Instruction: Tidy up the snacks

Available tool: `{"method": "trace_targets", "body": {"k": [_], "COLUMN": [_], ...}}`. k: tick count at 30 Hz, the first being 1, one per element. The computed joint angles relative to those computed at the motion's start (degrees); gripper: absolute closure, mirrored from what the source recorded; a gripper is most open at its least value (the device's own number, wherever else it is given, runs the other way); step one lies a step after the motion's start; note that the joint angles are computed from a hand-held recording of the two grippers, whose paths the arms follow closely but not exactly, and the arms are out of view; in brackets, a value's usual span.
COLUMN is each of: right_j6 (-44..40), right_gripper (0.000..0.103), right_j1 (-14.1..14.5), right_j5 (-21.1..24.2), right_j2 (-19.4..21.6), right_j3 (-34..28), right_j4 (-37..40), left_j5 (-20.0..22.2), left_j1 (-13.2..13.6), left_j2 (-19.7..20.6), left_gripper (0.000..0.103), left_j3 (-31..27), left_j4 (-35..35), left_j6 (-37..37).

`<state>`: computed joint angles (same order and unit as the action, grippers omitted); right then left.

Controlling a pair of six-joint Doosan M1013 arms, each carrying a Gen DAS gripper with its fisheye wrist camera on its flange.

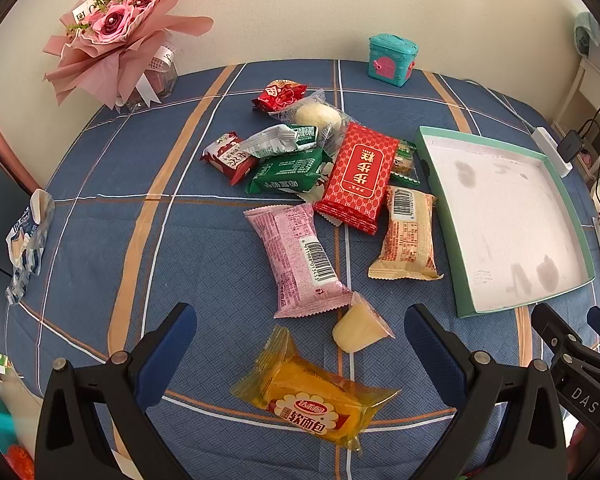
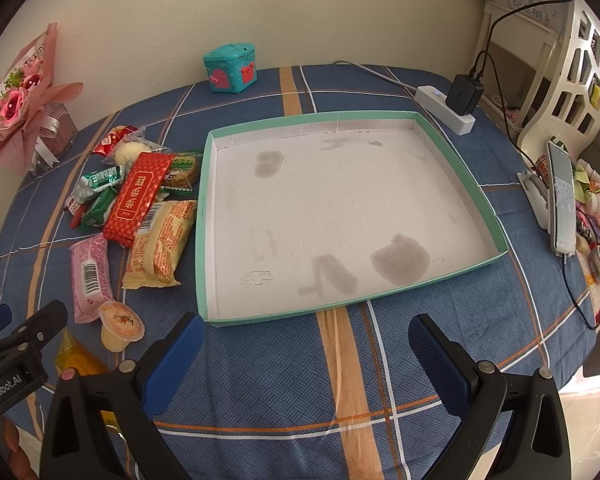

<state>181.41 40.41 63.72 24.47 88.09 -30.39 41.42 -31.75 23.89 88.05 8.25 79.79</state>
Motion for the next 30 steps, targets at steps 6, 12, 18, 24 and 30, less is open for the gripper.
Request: {"method": "trace_targets", "body": {"k": [6,12,18,24,30], "right_j6": [0.0,-0.4,-3.2,-5.8,-10.4], "right_gripper": [0.000,0.000,0.000,0.000,0.001], "right_j1": [0.0,0.0,0.0,-0.2,0.0], "right_j5": [0.0,-0.3,-4.6,-11.6,-12.9], "right_j2": [0.0,0.1,0.3,0.7,1.9], "right_j3": [0.0,-0.1,-0.5,-1.2,-2.8], "right_j4": [0.0,0.1,-0.1,-0.2,0.9], "left_j5": [0.2,1.0,2.2,3.3,5.7], "left_j1": [0.1,0.5,1.0,1.9,2.4], "left_j2": [0.0,0.3,0.1,-0.3,0.3], "left_gripper": [0.000,0.000,0.000,0.000,0.000], "left_j3": [0.0,-0.2,0.0,1.5,2.4], "left_j4": [-0.1,-1.0,-1.9,-4.0,-8.9], "left_j6": [0.0,-0.2,2.0,4.2,7.0]}}
